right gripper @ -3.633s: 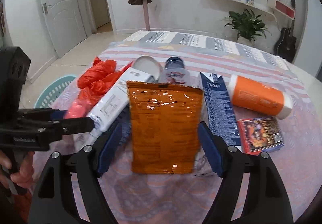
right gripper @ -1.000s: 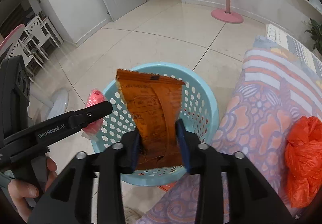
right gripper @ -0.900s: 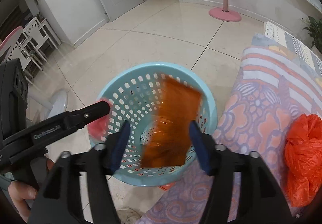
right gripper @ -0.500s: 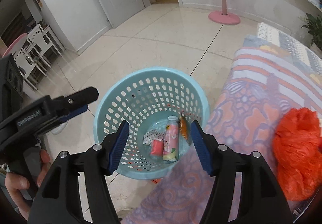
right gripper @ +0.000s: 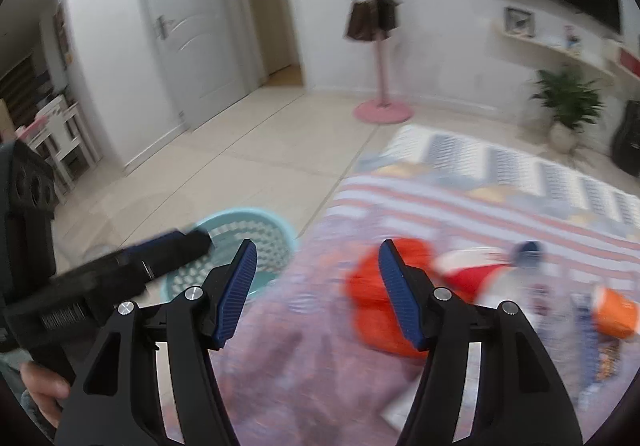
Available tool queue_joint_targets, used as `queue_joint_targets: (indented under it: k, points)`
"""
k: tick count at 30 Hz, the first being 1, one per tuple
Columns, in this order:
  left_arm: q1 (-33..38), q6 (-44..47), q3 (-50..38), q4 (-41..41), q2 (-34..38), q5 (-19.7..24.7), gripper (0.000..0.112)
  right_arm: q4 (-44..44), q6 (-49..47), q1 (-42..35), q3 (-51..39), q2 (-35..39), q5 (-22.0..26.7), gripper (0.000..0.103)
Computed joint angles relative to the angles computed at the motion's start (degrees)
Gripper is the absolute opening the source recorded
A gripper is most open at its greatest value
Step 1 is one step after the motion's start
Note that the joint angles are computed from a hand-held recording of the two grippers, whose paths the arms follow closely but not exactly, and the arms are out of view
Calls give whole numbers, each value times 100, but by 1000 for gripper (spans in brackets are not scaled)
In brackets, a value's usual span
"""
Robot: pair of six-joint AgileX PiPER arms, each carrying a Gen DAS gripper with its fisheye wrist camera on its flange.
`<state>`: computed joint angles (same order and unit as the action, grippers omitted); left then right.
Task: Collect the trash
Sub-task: 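Grasp the white milk carton with the left tool while the right tool grasps the blue carton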
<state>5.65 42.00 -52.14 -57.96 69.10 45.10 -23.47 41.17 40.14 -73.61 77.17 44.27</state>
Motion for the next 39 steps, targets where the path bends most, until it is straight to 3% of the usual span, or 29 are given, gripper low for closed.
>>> queue_joint_targets:
  k: [3, 8, 13, 17, 19, 26, 34, 39]
  points:
    - [-770, -85, 31, -167, 144, -194, 77, -483, 199, -204, 441, -682, 296, 61]
    - [-2280, -738, -39, 487, 548, -1009, 77, -850, 35, -1075, 1127, -1695, 756, 63]
    - [-2947, -1127, -197, 799, 1174, -1359, 77, 602, -1658, -3228, 1686, -2233, 366, 63]
    - [-3259, -1526, -469, 1067, 1713, -1419, 77, 1738, -2860, -4418, 1957, -2176, 182, 63]
    - [-3516, -2151, -670, 1666, 1960, -1554, 77, 2394, -3565, -4902, 2092, -2061, 74, 63]
    - [-3909, -3272, -1111, 2616, 2506, -1535, 75, 2739, -4013, -5020, 2418, -1843, 17, 63]
    - [-3789, -3029, -1098, 2342, 2576, -1452, 55, 2870, -4009, -4898, 2502, -1440, -128, 63]
    - [-3799, -2861, -982, 2264, 2420, -1544, 54, 3008, -4067, -4967, 2512, -1243, -151, 63]
